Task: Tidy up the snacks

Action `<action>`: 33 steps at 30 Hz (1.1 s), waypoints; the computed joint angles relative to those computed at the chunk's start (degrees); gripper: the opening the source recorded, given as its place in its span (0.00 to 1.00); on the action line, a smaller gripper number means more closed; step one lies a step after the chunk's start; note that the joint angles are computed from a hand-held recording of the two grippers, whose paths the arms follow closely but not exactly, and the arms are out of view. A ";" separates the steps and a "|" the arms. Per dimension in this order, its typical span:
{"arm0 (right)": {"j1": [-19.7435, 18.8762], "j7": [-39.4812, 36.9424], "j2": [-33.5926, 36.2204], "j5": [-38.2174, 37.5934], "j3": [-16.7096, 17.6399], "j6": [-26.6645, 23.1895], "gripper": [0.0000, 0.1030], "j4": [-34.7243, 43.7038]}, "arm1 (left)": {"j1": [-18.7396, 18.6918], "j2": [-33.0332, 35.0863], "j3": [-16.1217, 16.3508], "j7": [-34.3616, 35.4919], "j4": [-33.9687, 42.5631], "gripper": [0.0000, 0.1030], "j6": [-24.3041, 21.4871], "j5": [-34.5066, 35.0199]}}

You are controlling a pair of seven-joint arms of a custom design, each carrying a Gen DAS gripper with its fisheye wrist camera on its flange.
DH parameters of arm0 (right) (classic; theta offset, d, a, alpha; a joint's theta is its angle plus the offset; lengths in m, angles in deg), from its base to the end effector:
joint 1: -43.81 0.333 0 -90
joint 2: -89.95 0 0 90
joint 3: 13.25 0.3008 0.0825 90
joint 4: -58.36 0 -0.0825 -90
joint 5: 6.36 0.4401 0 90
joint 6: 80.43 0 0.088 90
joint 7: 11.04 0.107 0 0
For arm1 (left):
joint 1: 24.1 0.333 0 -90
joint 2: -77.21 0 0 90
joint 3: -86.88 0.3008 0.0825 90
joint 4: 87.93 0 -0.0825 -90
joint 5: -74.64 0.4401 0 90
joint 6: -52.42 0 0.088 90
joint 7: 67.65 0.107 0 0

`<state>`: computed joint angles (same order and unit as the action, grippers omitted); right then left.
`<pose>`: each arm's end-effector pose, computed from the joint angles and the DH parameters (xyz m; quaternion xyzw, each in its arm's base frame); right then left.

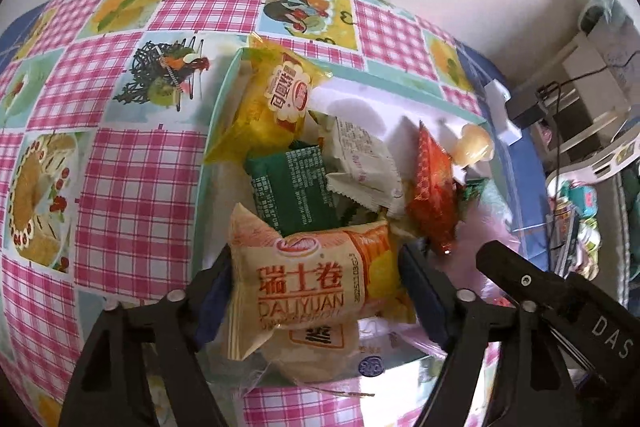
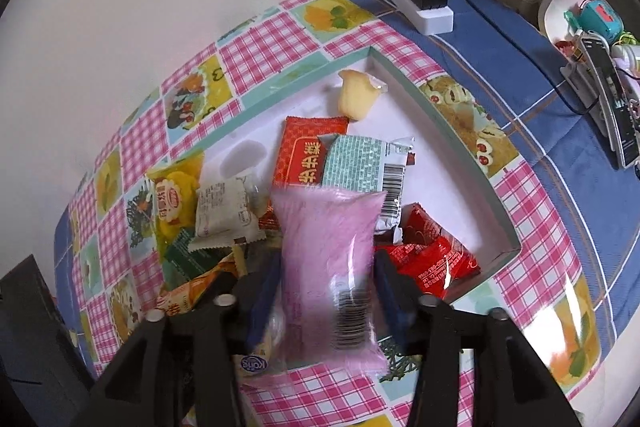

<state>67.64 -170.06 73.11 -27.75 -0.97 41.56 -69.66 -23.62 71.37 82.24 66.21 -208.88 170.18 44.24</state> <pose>0.4438 0.3086 0.4743 -0.2094 0.9541 -0.1312 0.1692 0.5775 -0.0698 0.4320 0.4550 -0.8598 0.2185 0.0775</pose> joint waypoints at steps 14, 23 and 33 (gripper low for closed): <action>0.05 0.24 -1.12 -2.07 0.59 -2.31 0.64 0.71 | 1.69 0.26 1.33 -2.96 3.28 0.90 -2.73 -1.09; 0.72 -4.80 4.38 -4.50 1.00 -6.12 0.83 7.09 | 3.12 0.42 0.77 -9.50 3.33 0.99 9.98 6.23; 3.19 -9.61 10.93 -10.49 0.65 -9.35 1.00 14.60 | 4.65 2.03 0.95 -18.68 3.53 0.99 19.33 22.22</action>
